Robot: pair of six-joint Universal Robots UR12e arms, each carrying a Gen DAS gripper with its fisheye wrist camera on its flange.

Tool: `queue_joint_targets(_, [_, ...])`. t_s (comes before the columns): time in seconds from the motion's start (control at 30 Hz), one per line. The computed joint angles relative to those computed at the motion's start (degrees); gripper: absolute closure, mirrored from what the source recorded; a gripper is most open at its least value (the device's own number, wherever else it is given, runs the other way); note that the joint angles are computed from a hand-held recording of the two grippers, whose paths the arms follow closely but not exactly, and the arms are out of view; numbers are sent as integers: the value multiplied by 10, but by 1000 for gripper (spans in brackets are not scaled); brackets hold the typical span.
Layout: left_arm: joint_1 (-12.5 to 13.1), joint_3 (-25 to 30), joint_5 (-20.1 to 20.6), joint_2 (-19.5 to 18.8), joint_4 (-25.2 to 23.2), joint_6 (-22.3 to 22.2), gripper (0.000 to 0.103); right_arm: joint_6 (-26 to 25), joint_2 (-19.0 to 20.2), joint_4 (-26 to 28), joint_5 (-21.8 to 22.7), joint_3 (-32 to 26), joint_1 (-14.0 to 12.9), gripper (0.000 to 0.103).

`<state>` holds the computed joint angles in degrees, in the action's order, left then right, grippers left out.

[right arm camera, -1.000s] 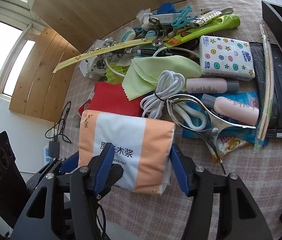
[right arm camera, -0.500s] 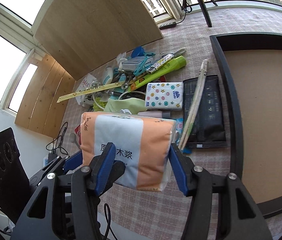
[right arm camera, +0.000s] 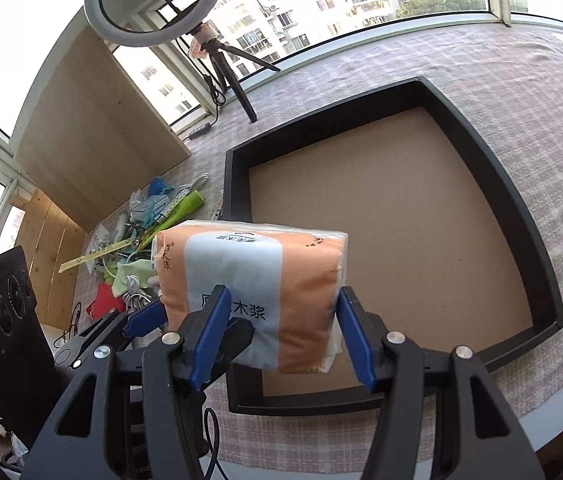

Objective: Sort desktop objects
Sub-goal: 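Carry the tissue pack into the black tray and release it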

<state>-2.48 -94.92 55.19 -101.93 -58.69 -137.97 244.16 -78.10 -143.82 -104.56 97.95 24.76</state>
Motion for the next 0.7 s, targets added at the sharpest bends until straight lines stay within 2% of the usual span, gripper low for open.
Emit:
queue_joint_targets(0.13, [-12,-3,27,3,13,-7,30,19,-18,23,-52,10,4,49])
queue_joint_targets(0.3, [-6,-12,57,7,55,-25,27,8,-18,12,-63,8,4,49])
queue_joint_targets(0.47, [23,-20,60,9,109,-51,25,-31,10,0,-64,-25,14,49])
queue_joint_targets(0.7, [72,9,84,-15,129,-72,13,-104,78,6,-69,-112,33,49])
